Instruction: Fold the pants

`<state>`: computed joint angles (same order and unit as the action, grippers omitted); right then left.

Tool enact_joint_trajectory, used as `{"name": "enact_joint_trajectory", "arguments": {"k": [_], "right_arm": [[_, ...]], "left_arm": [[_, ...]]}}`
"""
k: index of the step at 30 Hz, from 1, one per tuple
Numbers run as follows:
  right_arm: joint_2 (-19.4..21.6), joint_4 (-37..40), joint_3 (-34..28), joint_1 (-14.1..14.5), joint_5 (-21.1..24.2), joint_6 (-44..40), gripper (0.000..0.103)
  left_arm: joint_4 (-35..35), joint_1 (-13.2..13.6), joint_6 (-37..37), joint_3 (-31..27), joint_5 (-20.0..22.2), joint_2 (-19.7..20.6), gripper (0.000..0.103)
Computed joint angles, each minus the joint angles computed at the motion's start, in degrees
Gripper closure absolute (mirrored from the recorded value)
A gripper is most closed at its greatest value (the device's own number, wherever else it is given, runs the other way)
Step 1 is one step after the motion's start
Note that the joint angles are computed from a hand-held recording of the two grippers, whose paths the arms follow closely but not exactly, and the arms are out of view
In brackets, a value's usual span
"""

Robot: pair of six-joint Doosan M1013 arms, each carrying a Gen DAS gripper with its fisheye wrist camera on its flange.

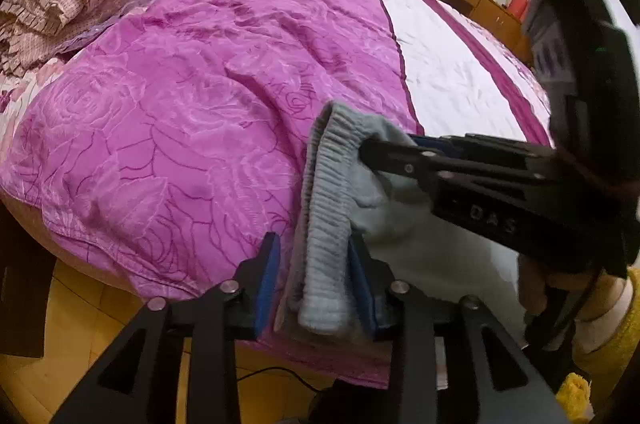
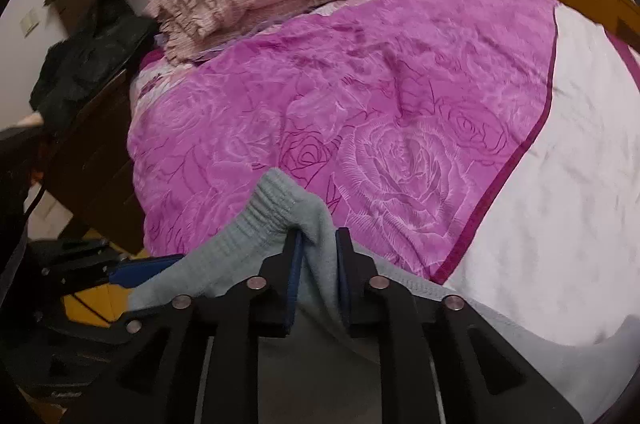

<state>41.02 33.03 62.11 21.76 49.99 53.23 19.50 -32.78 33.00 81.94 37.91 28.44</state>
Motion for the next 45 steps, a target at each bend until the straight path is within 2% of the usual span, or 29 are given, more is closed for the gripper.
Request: {"name": "enact_joint_trajectory", "arguments": {"k": [4, 7, 9, 11, 13, 14, 17, 21, 23, 24, 26, 28, 30, 31, 32, 33, 36, 38, 42, 45], "right_arm": [[0.38, 3.74, -1.34, -1.18, 3.55, 1.80, 0.091], [-1.48, 5.81, 0.45, -2.53, 1.43, 1.68, 0.087], [-2.24, 7.01, 0.98, -3.84, 2.09, 1.58, 0.086], [-2.94, 6.34, 1.54, -5.20, 2.84, 2.78, 0.086], [-4.13, 4.81, 3.23, -6.49, 1.47, 4.12, 0.086], [-4.95, 3.77, 4.55, -7.20, 0.19, 5.06, 0.086], [-6.90, 1.95, 7.95, -8.88, -2.61, 7.26, 0.086], [-8.38, 1.36, 11.40, -10.53, -6.08, 8.90, 0.086], [-8.10, -0.11, 11.67, -10.86, -6.91, 11.23, 0.086], [-7.94, -1.06, 11.73, -10.86, -7.43, 12.54, 0.086], [-7.26, -1.53, 11.70, -11.08, -8.35, 14.02, 0.086], [-6.39, -1.07, 11.34, -11.29, -8.78, 14.75, 0.086], [-5.72, -0.29, 11.10, -11.41, -9.35, 14.66, 0.086], [-5.51, 0.32, 11.17, -11.55, -9.76, 14.16, 0.086], [-5.31, 1.19, 11.34, -11.65, -10.17, 13.44, 0.086], [-5.23, 2.28, 11.62, -11.76, -10.53, 12.47, 0.086], [-5.51, 7.42, 13.40, -12.12, -12.62, 6.40, 0.086], [-5.54, 10.37, 13.95, -12.46, -12.79, 4.04, 0.086], [-5.24, 10.83, 12.91, -12.84, -10.25, 5.12, 0.086], [-5.95, 9.49, 12.71, -13.06, -7.87, 6.48, 0.077]], "left_arm": [[-0.46, -0.11, -0.67, -0.15, 1.75, -0.57, 0.063], [3.20, -1.20, -3.04, -0.39, 4.01, -1.33, 0.063], [4.70, -1.59, -3.94, -0.64, 5.42, -1.54, 0.063], [6.70, -2.03, -5.66, -1.26, 7.87, -1.43, 0.063], [9.82, -2.71, -7.93, -2.04, 11.25, -1.18, 0.063], [10.35, -2.80, -8.36, -2.05, 11.53, -1.24, 0.063], [10.93, -2.99, -9.45, -1.91, 10.21, -1.72, 0.064], [11.92, -3.59, -7.19, -4.63, 8.84, -0.22, 0.066], [11.48, -3.73, -5.25, -6.45, 7.36, 1.12, 0.082], [10.27, -3.60, -3.61, -7.47, 6.12, 1.96, 0.095], [7.44, -3.05, -1.60, -9.62, 3.51, 3.84, 0.096], [6.10, -2.68, -0.38, -11.49, 2.77, 5.44, 0.096], [7.88, -2.70, -0.66, -14.41, 5.67, 7.86, 0.096], [9.06, -2.65, -1.04, -15.75, 7.84, 8.95, 0.096], [10.25, -2.59, -1.63, -17.54, 11.82, 10.48, 0.096], [9.77, -2.27, -1.64, -17.86, 12.79, 10.99, 0.096], [6.89, -1.10, -2.37, -15.72, 8.81, 10.33, 0.097], [5.09, -0.63, -0.88, -15.72, 8.37, 10.29, 0.098], [2.08, -0.08, 1.88, -15.60, 8.09, 9.83, 0.098], [0.84, -0.15, 1.53, -14.86, 8.70, 8.65, 0.097]]}}
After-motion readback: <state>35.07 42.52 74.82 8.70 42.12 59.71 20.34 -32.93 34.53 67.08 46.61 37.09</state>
